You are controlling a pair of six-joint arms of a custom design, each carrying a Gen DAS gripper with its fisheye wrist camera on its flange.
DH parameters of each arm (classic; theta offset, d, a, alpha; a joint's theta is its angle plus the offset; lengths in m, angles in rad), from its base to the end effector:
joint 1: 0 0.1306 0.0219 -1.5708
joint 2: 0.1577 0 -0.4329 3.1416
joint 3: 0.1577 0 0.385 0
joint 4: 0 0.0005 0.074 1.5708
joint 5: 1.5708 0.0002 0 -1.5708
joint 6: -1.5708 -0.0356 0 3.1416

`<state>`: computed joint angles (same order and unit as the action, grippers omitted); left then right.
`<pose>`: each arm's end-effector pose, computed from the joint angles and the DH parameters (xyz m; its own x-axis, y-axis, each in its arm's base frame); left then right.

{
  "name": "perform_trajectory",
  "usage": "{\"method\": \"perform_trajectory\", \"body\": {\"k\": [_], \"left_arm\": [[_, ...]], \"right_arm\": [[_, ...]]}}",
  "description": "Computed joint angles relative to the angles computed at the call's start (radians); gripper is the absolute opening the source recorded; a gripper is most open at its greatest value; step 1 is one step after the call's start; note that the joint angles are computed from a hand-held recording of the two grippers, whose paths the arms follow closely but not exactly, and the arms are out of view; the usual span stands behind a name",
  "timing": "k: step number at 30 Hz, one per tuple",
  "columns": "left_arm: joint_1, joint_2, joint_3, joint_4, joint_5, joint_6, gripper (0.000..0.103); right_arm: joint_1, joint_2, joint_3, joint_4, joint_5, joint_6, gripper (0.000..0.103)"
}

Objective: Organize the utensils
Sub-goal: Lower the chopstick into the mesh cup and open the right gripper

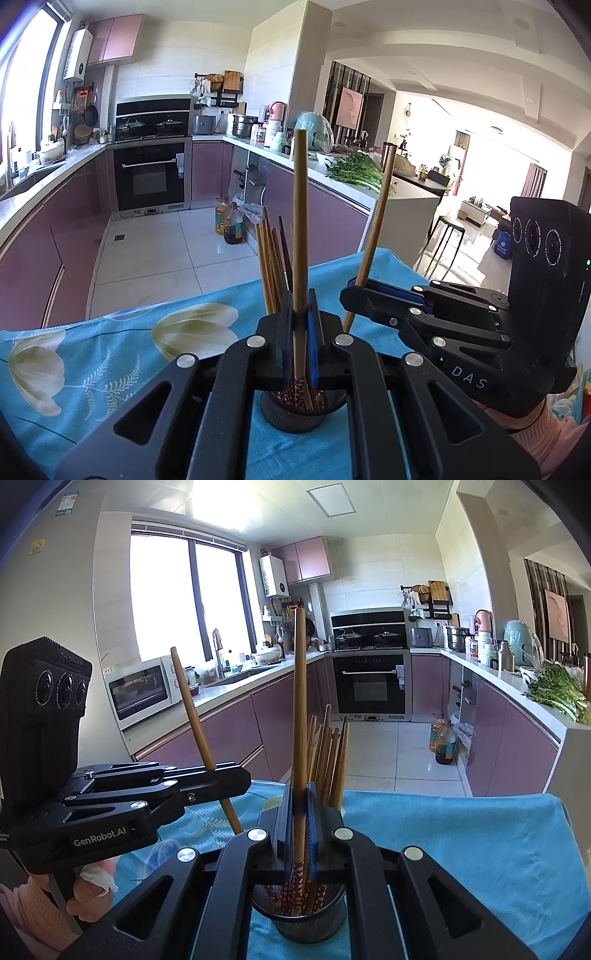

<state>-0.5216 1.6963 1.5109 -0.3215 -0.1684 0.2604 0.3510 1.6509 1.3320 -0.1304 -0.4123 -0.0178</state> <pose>0.5373 -0.3025 0.4221 -0.5005 -0.0051 -0.8657 0.2435 0.9588 -0.1465 0.5450 0.2142 0.3841 -0.4194 -0.1362 -0.8975 -0.6466 0.7388 0.1900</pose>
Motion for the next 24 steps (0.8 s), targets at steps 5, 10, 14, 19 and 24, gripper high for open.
{"method": "perform_trajectory", "body": {"k": [5,10,14,19,24], "left_arm": [[0.000,0.009,0.004,-0.005,0.003,0.003,0.007],[0.000,0.006,-0.001,-0.006,0.004,0.003,0.007],[0.002,0.013,-0.001,-0.007,0.007,0.005,0.007],[0.004,0.020,0.001,-0.010,0.009,0.010,0.007],[0.005,0.028,0.009,-0.019,0.014,0.017,0.007]], "right_arm": [[-0.004,-0.001,-0.007,-0.001,-0.005,0.006,0.006],[-0.005,0.002,-0.003,-0.007,-0.006,0.006,0.006],[-0.007,0.008,0.000,-0.012,-0.008,0.008,0.006],[-0.006,0.013,0.003,-0.018,-0.008,0.013,0.006],[-0.008,0.016,0.002,-0.020,-0.010,0.015,0.006]]}}
